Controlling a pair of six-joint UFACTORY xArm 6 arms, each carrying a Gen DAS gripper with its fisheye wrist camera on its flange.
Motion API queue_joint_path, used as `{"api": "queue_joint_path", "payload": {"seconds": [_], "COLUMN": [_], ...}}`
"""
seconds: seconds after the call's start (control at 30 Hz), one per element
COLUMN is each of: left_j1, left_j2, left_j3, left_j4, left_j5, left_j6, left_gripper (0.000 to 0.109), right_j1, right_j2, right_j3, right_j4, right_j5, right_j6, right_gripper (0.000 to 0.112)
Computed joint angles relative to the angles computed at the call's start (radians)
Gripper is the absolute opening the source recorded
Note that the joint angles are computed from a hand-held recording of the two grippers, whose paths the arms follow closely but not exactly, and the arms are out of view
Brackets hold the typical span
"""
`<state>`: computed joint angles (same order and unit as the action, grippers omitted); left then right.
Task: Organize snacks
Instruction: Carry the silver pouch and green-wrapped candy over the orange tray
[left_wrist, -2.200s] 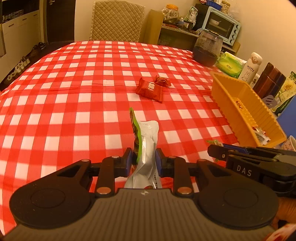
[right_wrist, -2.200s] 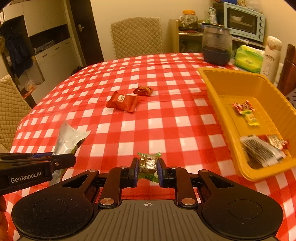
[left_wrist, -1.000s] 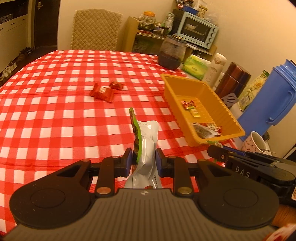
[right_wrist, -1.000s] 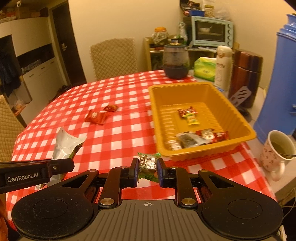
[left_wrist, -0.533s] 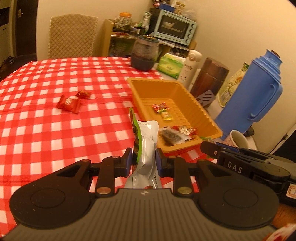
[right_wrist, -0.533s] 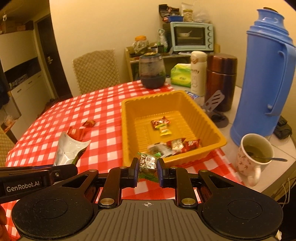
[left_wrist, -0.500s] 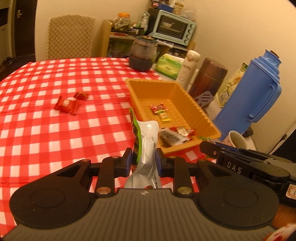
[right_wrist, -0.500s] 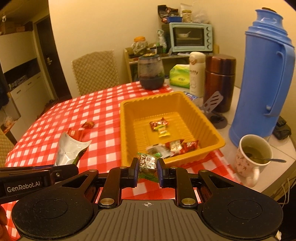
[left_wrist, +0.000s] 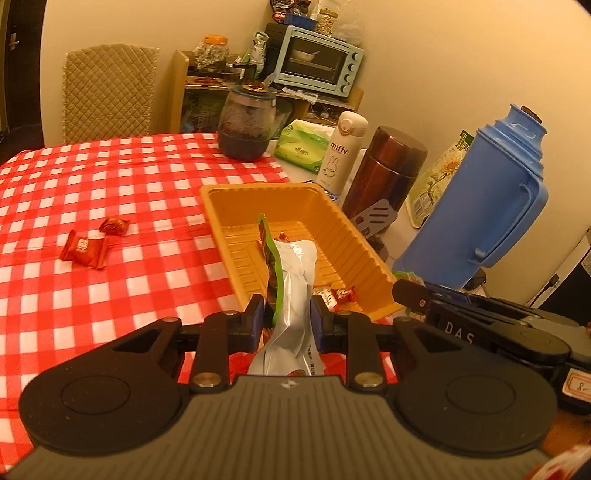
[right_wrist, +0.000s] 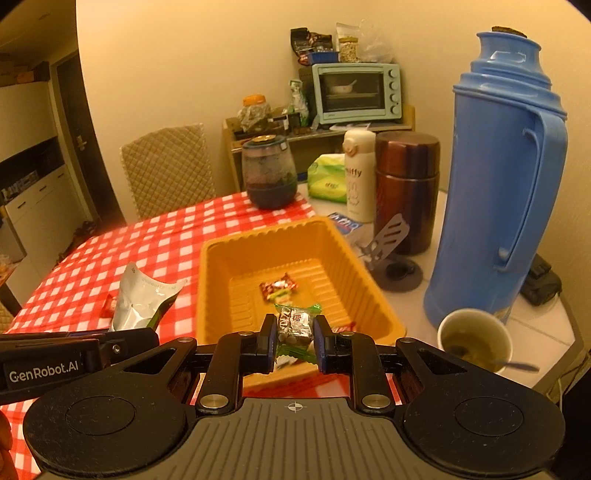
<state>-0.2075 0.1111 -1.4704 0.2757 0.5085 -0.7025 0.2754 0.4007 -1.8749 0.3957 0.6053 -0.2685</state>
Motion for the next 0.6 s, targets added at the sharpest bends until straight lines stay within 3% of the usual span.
{"api": "queue_joint_path", "payload": {"seconds": [0.6], "left_j1": [0.008], "left_j2": [0.237], "left_j3": [-0.285], "left_j4": [-0.076], "left_j5": [0.055], "left_j6": [0.087], "left_gripper": [0.024], "right_j1": [-0.035], "right_j2": [0.362], "right_j3": [-0.539], "right_j4": [-0.035], "right_j5": [0.194], "right_j6": [0.003], "right_gripper": [0.021]}}
